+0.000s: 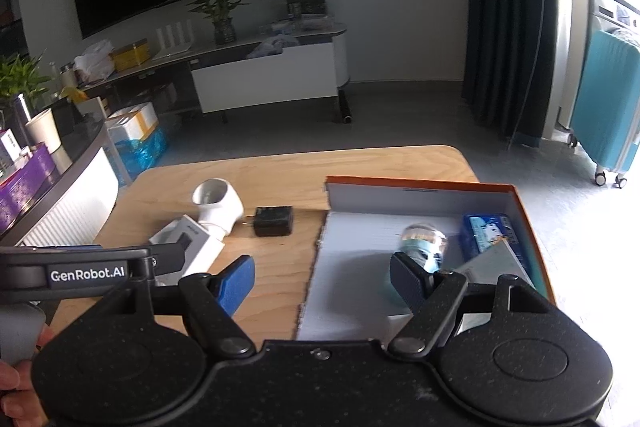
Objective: Organize rigid objects
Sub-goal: 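Withdraw the left tool toward the white square charger while the right tool moves toward the UGREEN box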
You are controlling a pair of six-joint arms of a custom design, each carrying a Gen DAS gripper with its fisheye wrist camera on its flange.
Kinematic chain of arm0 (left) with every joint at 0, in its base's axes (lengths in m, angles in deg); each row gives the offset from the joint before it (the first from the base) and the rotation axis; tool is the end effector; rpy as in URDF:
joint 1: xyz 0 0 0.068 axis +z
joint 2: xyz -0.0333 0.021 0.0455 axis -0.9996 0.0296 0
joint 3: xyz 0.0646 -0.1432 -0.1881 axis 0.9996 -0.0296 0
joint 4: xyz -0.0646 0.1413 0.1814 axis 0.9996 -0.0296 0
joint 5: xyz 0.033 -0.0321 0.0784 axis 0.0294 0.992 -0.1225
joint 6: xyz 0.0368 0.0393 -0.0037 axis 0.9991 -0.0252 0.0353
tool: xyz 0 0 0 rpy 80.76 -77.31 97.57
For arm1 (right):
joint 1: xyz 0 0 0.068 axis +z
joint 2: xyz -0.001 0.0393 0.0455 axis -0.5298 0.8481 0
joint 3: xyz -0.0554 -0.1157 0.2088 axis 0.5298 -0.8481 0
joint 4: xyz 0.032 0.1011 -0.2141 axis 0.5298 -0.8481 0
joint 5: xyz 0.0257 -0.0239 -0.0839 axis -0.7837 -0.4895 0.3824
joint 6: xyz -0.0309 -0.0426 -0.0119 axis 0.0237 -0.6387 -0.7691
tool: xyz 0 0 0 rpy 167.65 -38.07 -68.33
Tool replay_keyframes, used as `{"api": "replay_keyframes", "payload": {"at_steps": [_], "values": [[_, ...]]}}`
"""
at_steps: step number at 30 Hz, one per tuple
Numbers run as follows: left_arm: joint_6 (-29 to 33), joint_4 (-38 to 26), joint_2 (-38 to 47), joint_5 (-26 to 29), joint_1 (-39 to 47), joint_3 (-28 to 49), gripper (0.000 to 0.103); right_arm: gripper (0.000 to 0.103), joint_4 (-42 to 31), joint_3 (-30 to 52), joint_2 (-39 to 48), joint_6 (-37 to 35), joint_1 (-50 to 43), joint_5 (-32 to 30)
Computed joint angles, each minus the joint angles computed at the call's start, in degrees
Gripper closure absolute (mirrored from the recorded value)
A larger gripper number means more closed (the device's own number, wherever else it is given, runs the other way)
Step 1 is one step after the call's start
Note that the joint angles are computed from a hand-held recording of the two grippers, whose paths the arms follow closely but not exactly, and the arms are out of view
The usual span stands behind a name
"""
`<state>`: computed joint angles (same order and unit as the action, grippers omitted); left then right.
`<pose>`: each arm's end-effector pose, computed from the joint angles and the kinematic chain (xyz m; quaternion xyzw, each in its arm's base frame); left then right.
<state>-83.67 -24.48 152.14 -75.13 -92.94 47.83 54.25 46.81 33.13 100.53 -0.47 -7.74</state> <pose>0.2725 -0.0301 0.0879 0.0859 0.9178 -0.1158 0.3700 0.2196 0.1164 0.0842 0.0904 0.8985 0.0223 0.4289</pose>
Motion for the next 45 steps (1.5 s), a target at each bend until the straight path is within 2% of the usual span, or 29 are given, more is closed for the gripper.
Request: {"api": "replay_keyframes", "payload": {"at_steps": [9, 17, 29, 36, 45], "values": [[0.74, 1.08, 0.33, 1.73, 4.23, -0.58, 0.008, 0.015, -1.71, 4.80, 3.32, -0.24, 2.86, 0.43], [2.50, 0.95, 2.40, 5.74, 10.27, 0.01, 0.007, 0.015, -1.98, 8.84, 7.90, -0.71, 5.05, -0.39], [4.92, 4.57, 10.61, 8.31, 18.19, 1.24, 0.006, 0.015, -0.06, 11.08, 13.17, -0.10, 7.09, -2.27], [5.48, 6.40, 17.61, 7.02, 20.16, 4.30, 0.005, 0.015, 1.78, 9.90, 14.27, 0.64, 6.74, -3.20], [4.94, 8.69, 23.94, 3.51, 18.28, 9.81, 0.005, 0.015, 3.66, 8.62, 15.13, 1.35, 5.95, -3.74]]}}
